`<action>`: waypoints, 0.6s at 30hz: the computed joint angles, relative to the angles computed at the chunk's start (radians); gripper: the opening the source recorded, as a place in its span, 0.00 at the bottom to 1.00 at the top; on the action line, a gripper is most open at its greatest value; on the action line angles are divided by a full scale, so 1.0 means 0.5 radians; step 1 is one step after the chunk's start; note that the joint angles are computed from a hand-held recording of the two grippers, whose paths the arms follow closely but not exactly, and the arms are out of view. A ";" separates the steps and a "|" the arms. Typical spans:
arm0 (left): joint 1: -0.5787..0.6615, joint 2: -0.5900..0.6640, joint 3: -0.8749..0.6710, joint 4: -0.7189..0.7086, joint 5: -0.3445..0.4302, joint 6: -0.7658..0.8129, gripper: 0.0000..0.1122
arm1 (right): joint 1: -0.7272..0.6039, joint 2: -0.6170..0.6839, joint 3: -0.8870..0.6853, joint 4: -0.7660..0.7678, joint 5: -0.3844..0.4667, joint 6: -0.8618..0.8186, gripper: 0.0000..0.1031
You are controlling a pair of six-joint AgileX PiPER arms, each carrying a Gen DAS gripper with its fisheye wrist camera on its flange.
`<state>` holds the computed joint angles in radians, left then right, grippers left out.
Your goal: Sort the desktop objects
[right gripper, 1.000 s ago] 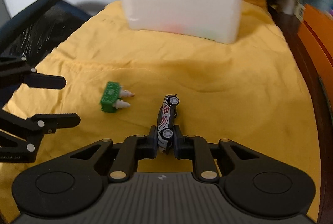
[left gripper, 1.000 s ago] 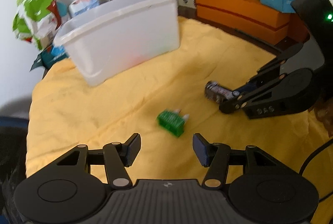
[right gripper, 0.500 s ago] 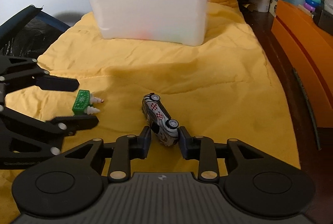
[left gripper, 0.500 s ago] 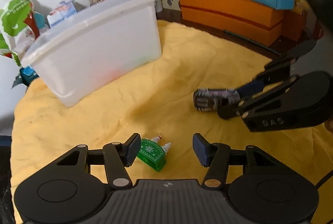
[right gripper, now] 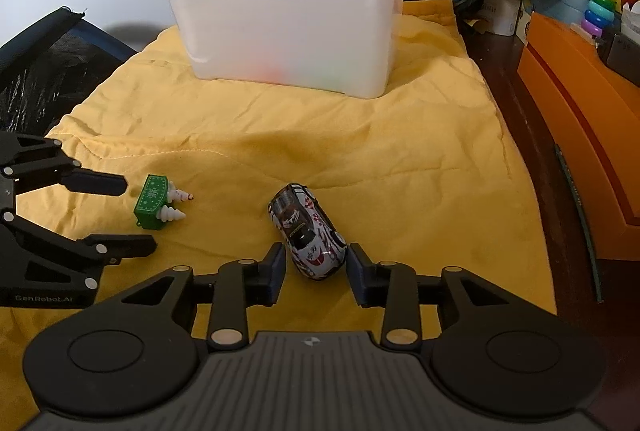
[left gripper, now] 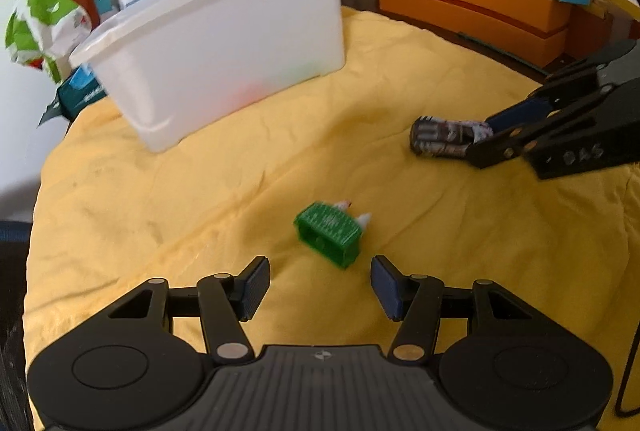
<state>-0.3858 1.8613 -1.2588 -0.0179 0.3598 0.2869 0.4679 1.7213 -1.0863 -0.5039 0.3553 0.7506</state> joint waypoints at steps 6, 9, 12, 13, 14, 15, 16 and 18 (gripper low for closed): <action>0.036 -0.066 0.068 0.008 -0.037 -0.024 0.53 | 0.015 -0.051 0.049 -0.100 0.002 0.062 0.37; 0.027 -0.102 0.085 0.043 -0.036 -0.054 0.53 | 0.014 -0.063 0.065 -0.108 -0.006 0.061 0.38; 0.012 -0.132 0.104 0.063 -0.049 -0.074 0.53 | 0.010 -0.072 0.078 -0.103 -0.019 0.054 0.38; 0.006 -0.139 0.113 0.083 -0.054 -0.090 0.53 | 0.014 -0.076 0.082 -0.117 -0.018 0.065 0.38; 0.000 -0.145 0.122 0.098 -0.057 -0.105 0.53 | 0.015 -0.080 0.086 -0.124 -0.019 0.066 0.39; -0.004 -0.150 0.129 0.110 -0.058 -0.118 0.53 | 0.014 -0.084 0.093 -0.130 -0.025 0.069 0.39; -0.006 -0.153 0.134 0.118 -0.058 -0.131 0.53 | 0.014 -0.088 0.101 -0.133 -0.034 0.070 0.40; -0.010 -0.157 0.141 0.142 -0.054 -0.171 0.53 | 0.015 -0.089 0.107 -0.130 -0.038 0.062 0.40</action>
